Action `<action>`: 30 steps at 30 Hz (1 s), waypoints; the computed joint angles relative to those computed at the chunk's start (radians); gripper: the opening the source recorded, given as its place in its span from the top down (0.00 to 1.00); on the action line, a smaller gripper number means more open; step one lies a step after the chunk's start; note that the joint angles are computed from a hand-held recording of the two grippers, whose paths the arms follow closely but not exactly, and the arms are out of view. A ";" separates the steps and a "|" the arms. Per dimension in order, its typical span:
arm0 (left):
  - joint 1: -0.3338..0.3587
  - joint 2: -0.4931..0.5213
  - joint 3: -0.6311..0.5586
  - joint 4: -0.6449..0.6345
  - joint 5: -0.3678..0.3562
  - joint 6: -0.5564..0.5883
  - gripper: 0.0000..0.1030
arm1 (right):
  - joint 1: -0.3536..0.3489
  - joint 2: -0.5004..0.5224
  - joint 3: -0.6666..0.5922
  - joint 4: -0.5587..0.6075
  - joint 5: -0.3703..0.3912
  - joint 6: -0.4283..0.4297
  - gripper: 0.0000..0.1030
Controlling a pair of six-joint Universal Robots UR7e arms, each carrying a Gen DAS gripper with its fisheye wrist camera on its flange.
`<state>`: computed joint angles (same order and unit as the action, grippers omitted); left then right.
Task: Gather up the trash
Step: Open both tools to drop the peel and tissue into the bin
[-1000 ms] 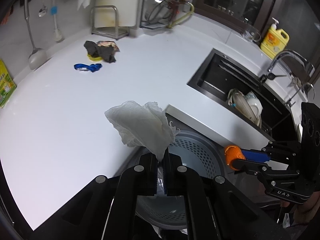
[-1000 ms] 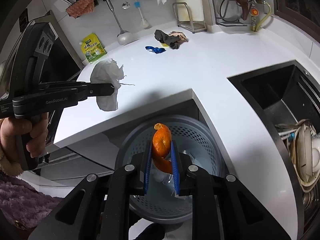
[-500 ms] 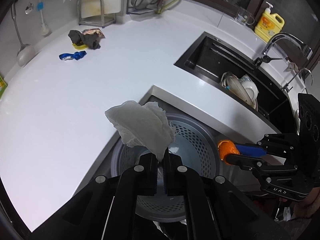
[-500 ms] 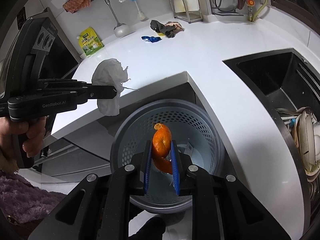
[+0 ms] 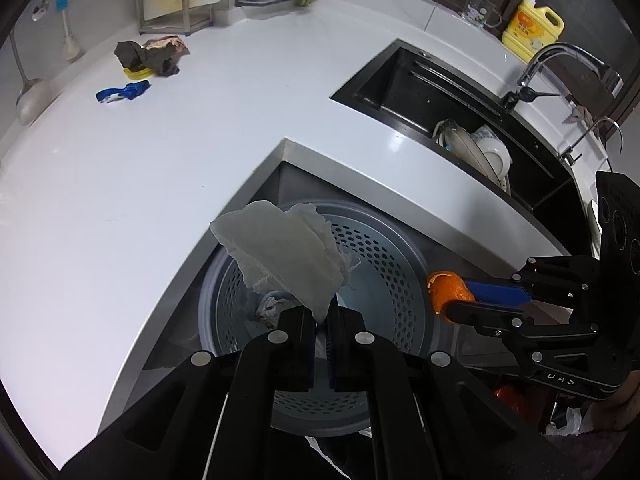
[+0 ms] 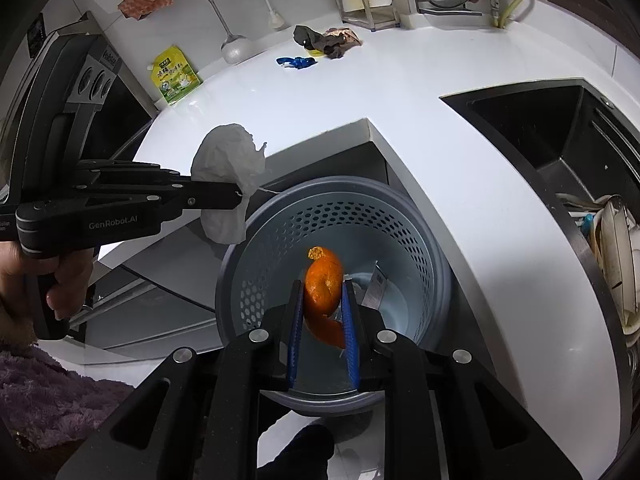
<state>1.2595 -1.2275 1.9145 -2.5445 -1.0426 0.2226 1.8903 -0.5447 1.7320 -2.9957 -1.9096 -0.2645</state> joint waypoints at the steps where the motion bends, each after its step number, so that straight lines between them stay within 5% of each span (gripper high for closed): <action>1: 0.001 0.002 -0.001 0.004 -0.003 0.000 0.95 | -0.001 0.001 -0.001 0.001 -0.001 0.001 0.82; 30: 0.049 0.052 -0.040 0.087 -0.036 -0.002 0.91 | -0.025 0.054 -0.049 0.055 -0.012 0.023 0.80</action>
